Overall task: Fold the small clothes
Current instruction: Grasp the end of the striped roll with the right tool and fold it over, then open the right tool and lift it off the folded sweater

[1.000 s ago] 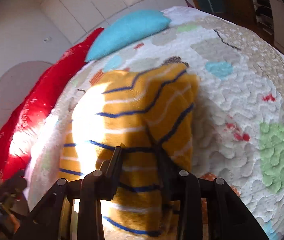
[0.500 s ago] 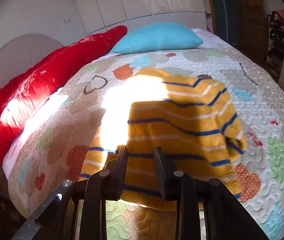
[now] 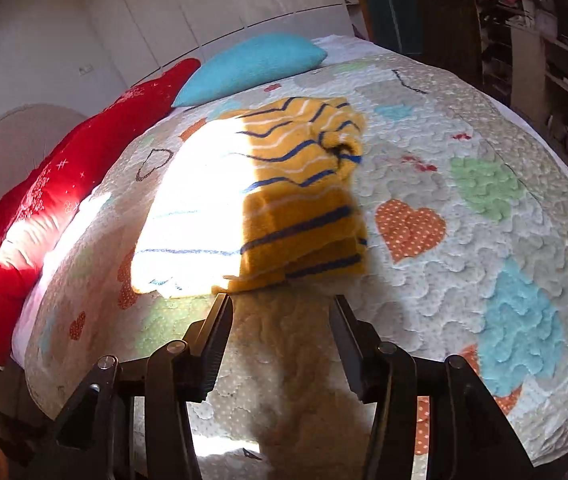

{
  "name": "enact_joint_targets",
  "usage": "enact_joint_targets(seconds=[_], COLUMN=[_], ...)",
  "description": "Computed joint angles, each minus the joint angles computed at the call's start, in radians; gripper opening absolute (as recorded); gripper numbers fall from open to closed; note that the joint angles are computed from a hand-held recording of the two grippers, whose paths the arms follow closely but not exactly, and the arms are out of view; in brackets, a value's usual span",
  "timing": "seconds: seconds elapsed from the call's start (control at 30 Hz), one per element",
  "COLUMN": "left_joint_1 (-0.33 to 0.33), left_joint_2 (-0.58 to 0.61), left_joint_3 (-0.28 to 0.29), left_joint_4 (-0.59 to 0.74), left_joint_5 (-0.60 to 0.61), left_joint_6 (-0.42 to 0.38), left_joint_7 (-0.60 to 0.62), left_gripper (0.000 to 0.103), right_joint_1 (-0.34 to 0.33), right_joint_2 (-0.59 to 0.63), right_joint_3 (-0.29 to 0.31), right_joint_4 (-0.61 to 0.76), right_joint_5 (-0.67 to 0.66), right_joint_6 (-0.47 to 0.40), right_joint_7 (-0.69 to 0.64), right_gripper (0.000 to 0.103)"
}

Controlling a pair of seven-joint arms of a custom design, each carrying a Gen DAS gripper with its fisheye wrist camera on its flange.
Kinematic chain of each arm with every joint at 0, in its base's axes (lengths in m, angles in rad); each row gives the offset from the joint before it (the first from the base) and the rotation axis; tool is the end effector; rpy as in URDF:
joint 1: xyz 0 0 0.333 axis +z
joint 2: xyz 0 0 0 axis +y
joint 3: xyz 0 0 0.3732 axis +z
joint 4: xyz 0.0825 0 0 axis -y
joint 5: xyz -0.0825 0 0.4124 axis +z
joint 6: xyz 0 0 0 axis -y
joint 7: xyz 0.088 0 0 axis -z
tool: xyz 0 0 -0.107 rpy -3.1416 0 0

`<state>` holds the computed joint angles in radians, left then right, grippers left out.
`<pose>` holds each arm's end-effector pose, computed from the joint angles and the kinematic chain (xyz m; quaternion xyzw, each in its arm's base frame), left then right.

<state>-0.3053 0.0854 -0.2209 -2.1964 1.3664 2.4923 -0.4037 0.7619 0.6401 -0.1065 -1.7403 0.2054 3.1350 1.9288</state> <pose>0.5048 -0.2973 0.4030 -0.7459 0.5050 -0.2681 0.3418 0.6115 0.4673 0.3257 -0.7007 0.6096 -0.0894 0.3597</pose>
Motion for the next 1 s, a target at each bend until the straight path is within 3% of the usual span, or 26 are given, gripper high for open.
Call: enact_joint_targets(seconds=[0.07,0.2,0.3,0.47,1.0], left_joint_1=[-0.005,-0.021,-0.034,-0.051,-0.06], left_joint_2=[0.035,0.095,0.118,0.132,0.148], left_joint_3=[-0.006,0.001,0.013,0.027,0.047], left_joint_4=[0.021,0.059,0.073,0.082,0.084], left_joint_5=[-0.048,-0.123,-0.166,-0.207,-0.256], left_joint_6=[0.007,0.036,0.048,0.05,0.072], left_joint_7=[0.052,0.16,0.209,0.249,0.291], left_gripper=[0.103,0.103,0.103,0.103,0.103], right_joint_1=[0.032,0.174,0.218,0.195,0.194], right_joint_2=[-0.029,-0.042,-0.033,-0.023,-0.018], right_joint_3=[-0.046,-0.219,-0.272,-0.245,-0.249], right_joint_4=[-0.048,-0.096,-0.098,-0.077,-0.058], right_joint_5=[0.007,-0.01,-0.038,-0.087,-0.178], right_joint_6=[0.021,0.018,-0.004,-0.025,-0.051], right_joint_7=[0.022,0.083,0.109,0.124,0.197], right_gripper=[0.061,0.066,0.066,0.067,0.071])
